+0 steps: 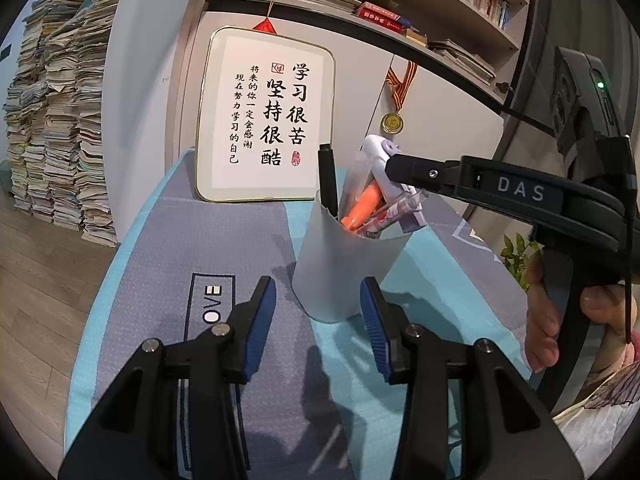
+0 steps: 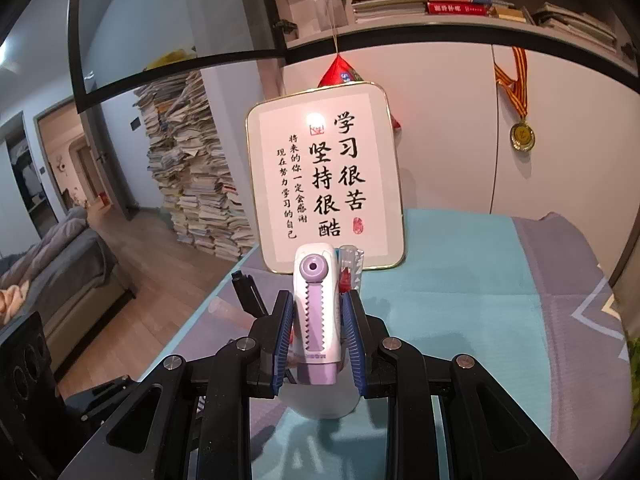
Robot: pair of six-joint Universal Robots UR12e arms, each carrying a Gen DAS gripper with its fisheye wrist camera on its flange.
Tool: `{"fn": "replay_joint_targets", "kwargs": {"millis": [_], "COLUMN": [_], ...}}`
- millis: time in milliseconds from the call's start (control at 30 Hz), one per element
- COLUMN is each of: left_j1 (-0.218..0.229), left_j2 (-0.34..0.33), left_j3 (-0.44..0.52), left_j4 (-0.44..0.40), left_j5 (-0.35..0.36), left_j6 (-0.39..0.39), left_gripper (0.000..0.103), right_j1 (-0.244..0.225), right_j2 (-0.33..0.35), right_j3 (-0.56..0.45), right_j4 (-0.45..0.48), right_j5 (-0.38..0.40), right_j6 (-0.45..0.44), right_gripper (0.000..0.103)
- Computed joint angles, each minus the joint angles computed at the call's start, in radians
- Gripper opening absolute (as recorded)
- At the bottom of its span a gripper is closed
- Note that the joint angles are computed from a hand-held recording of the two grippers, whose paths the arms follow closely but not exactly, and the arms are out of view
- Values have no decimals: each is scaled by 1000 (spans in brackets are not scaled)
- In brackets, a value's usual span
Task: Organize stationery
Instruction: 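Lower the purple correction tape into the frosted cup and open the right gripper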
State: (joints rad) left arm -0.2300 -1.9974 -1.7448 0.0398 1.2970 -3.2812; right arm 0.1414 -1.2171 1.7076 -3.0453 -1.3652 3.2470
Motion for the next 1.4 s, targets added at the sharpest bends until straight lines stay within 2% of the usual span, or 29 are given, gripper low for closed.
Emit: {"fn": "replay_joint_targets", "kwargs": {"millis": [500, 833, 1000, 1067, 1400], "left_j1": [-4, -5, -5, -5, -4], "left_j2": [-3, -6, -8, -9, -11], "left_j3": [7, 10, 13, 14, 18], "left_j4": [-11, -17, -21, -22, -30], "left_j5": [3, 0, -2, -1, -8], "left_j6": [0, 2, -3, -2, -1], "left_gripper": [43, 43, 43, 44, 44], "right_j1": [-13, -16, -22, -19, -30], "right_j2": [-28, -32, -26, -23, -9], "right_j3": [27, 28, 20, 16, 4], "right_j4": [26, 83, 100, 104, 106], "right_j5": [19, 28, 86, 81, 155], "right_j6": [1, -6, -14, -27, -17], "right_gripper": [27, 26, 26, 26, 25]}}
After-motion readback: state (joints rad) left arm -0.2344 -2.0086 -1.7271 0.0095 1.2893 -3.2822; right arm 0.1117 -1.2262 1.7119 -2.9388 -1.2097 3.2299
